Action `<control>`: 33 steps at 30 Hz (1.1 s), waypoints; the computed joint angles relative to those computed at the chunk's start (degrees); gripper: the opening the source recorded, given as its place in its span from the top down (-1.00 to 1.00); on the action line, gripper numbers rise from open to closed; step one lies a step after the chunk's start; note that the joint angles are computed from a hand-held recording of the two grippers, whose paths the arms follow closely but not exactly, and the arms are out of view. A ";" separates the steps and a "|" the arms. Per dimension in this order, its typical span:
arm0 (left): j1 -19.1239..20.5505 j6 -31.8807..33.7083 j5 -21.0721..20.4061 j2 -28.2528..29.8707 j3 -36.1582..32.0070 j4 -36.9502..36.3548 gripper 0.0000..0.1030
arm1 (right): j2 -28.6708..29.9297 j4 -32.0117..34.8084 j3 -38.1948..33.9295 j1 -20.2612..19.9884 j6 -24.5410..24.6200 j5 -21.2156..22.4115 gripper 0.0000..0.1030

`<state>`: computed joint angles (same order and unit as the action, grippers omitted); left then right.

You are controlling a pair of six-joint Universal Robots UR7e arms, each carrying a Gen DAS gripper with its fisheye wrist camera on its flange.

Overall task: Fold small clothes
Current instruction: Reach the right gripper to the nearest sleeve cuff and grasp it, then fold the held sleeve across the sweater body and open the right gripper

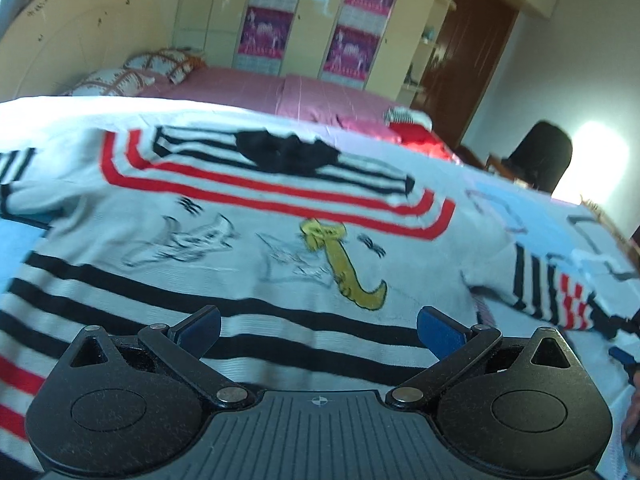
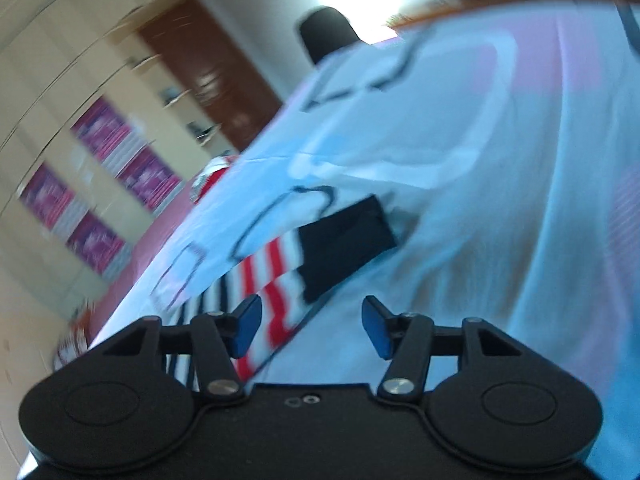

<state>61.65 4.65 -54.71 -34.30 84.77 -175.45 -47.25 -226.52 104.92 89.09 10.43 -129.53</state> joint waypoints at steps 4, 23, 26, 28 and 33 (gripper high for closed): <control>-0.37 -1.33 1.20 2.62 -3.40 3.79 -1.00 | 0.08 1.95 -1.55 -3.11 4.81 4.13 -0.01; 6.19 -0.36 3.06 -1.93 -5.03 7.24 -1.00 | 11.76 6.52 -21.50 8.09 -27.80 1.77 0.86; 7.79 0.45 0.83 -3.53 -3.98 3.91 -1.00 | 16.83 13.07 -28.42 10.79 -30.43 5.37 0.86; 8.90 0.17 0.36 -4.77 -3.87 4.46 -1.00 | 20.43 18.61 -33.33 11.98 -29.97 7.48 0.86; 11.35 -0.51 1.01 -7.52 -4.07 6.90 -0.99 | 30.21 34.51 -46.66 13.50 -28.28 9.89 0.86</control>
<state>73.00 4.14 -53.70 -41.82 80.71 -168.54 -17.03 -192.01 58.26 102.59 -17.85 -119.63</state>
